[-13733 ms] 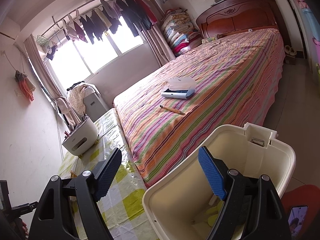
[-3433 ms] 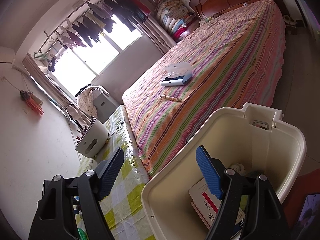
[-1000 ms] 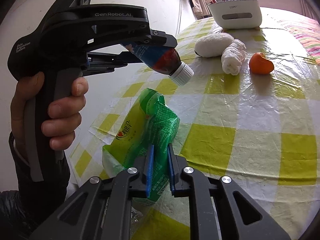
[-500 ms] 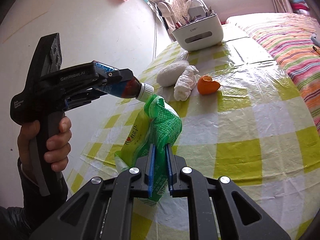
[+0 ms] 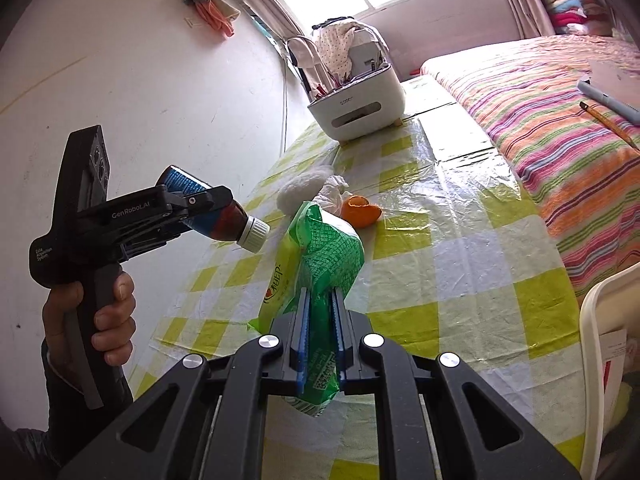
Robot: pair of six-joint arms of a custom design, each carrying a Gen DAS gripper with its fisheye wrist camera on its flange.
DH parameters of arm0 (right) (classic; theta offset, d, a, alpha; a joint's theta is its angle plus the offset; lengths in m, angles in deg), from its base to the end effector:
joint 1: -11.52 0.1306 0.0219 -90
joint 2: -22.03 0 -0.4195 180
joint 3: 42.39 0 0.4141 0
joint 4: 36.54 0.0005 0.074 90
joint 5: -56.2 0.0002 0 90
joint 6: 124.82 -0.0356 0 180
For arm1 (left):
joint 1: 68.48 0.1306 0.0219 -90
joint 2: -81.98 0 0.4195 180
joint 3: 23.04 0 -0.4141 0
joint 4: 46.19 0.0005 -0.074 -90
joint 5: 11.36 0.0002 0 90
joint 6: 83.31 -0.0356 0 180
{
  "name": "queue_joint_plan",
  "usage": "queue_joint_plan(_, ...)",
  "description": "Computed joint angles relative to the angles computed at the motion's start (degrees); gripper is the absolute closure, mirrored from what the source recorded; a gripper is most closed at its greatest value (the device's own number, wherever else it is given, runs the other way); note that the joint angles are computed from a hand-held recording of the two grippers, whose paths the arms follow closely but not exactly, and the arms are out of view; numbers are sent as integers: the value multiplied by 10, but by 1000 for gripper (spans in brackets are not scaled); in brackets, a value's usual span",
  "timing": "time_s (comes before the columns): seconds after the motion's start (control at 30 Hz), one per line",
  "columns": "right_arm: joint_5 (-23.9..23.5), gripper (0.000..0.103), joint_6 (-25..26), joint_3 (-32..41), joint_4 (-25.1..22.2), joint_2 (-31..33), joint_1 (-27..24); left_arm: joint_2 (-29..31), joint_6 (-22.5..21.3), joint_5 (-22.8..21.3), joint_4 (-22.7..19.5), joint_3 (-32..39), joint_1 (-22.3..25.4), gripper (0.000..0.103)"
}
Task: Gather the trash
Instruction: 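Carry the bottle and green bag toward the cream basket with both tools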
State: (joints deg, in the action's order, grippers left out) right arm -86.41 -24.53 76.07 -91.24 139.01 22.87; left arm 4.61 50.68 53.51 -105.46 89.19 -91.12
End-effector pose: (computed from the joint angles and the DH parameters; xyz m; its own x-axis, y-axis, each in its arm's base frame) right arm 0.6644 0.1617 0.4384 -0.6680 -0.2447 -0.7028 -0.7168 0.4655 0.5192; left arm 0.5506 -0.2138 0.5279 -0.5721 -0.4427 -0.6905 -0.4204 0.8811 -0.2166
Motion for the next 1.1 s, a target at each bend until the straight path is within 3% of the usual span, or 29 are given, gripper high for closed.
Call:
queue_joint_plan(0.37, 23, 96, -29, -48, 101, -37, -18, 22, -23, 10, 4, 25, -13, 59)
queue_joint_plan(0.7, 31, 96, -99, -61, 181, -47, -44, 36, -44, 12, 23, 45, -27, 59)
queue_joint_plan(1.1, 54, 96, -148, -79, 227, -53, -83, 78, -74, 31, 26, 99, -54, 59)
